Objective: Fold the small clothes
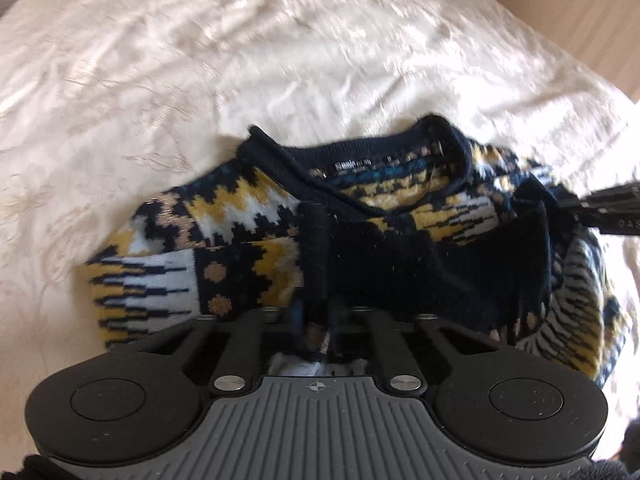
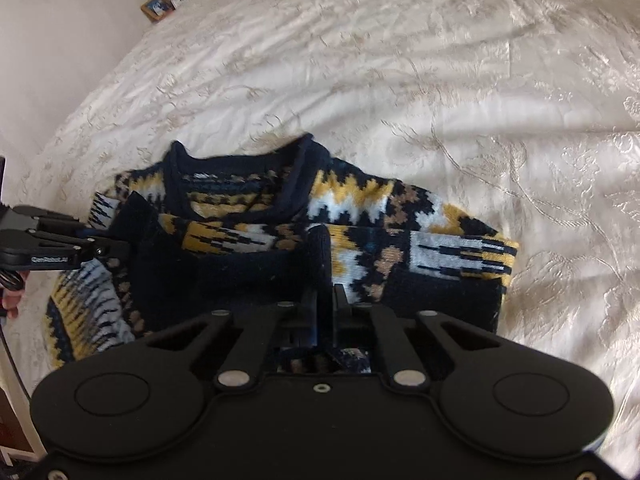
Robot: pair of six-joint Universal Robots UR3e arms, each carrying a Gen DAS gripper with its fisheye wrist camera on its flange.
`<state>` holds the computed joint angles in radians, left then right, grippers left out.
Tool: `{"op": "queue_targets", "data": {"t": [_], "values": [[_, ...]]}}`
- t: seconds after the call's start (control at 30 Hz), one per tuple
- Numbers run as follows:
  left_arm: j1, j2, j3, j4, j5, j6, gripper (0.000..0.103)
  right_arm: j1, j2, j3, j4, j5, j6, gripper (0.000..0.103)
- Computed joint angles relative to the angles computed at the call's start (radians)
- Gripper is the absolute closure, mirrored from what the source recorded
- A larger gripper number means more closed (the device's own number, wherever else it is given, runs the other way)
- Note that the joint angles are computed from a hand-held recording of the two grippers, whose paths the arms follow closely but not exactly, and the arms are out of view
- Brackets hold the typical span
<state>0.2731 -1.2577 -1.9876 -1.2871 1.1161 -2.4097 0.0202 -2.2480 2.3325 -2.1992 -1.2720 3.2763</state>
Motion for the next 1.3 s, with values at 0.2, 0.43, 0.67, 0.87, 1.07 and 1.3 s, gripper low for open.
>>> {"op": "queue_targets", "data": {"t": [0.2,0.43,0.67,0.87,1.07,1.3], "values": [[0.24,0.337,-0.053,-0.261,-0.1,0.065,0.096,0.085,-0.149,-0.041,0.083,-0.07,0.135,0.09],[0.576,0.465,0.108,-0.604,-0.205,0.241,0.096,0.079,-0.216,-0.146,0.176,-0.121,0.167,0.093],[0.376,0.258,0.124,-0.433,-0.136,0.152,0.069,-0.008,-0.143,-0.157,0.144,-0.068,0.094,0.093],[0.198,0.129,0.067,-0.307,-0.057,0.073,0.06,0.021,-0.114,-0.1,0.159,-0.095,0.042,0.05],[0.075,0.039,0.046,-0.186,0.006,0.042,0.06,-0.014,-0.147,-0.013,0.156,-0.087,-0.002,0.037],[0.018,-0.036,0.054,-0.126,0.011,0.028,0.062,-0.048,-0.099,0.021,0.129,-0.022,-0.011,0.072]]}}
